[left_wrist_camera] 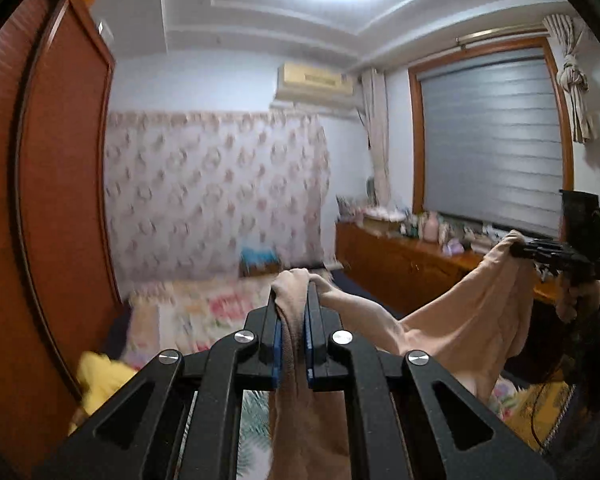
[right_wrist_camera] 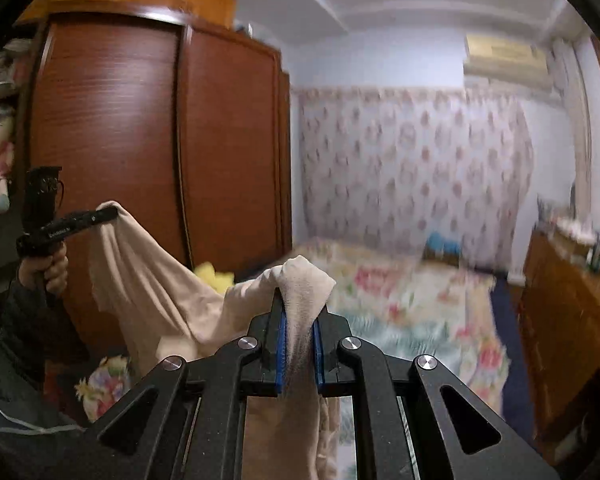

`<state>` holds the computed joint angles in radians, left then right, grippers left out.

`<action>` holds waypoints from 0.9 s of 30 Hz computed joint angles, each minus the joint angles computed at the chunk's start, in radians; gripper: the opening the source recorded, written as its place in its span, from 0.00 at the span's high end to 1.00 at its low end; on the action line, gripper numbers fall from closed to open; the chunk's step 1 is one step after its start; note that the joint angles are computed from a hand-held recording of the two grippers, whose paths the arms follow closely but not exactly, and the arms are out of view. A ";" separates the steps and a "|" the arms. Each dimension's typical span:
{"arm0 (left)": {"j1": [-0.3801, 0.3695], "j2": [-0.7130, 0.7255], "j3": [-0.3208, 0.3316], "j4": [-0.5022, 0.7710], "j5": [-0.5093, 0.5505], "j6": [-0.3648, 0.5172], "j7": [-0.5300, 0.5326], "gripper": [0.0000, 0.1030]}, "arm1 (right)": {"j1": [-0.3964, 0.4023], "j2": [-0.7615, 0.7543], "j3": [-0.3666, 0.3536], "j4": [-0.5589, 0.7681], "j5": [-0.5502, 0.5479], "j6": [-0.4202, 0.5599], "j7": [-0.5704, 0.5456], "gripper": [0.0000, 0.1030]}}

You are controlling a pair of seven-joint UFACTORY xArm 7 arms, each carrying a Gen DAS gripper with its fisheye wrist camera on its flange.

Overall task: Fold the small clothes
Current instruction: 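Lift the shirt high by its hem with both tools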

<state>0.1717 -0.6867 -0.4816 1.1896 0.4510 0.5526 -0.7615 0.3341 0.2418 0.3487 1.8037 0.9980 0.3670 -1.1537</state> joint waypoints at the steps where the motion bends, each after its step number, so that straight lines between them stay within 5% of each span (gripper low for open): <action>1: 0.021 0.008 -0.008 0.043 0.016 0.017 0.010 0.91 | 0.001 -0.007 -0.002 0.017 -0.007 0.000 0.002 0.90; 16: 0.200 0.031 -0.008 0.344 0.102 0.054 0.102 0.91 | 0.026 -0.060 -0.063 0.239 -0.347 -0.061 0.279 0.90; 23: 0.231 0.032 -0.019 0.324 0.083 0.019 0.120 0.91 | 0.063 -0.160 -0.068 0.052 -0.432 -0.195 0.331 0.90; 27: 0.257 0.076 -0.048 0.297 0.096 0.013 0.107 0.91 | 0.118 -0.060 -0.136 0.124 -0.699 -0.171 0.571 0.90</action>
<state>0.4282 -0.6106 -0.5295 1.4865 0.5474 0.5652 -0.6544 0.4521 0.1823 0.2127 1.9276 0.2989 0.1965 -0.5827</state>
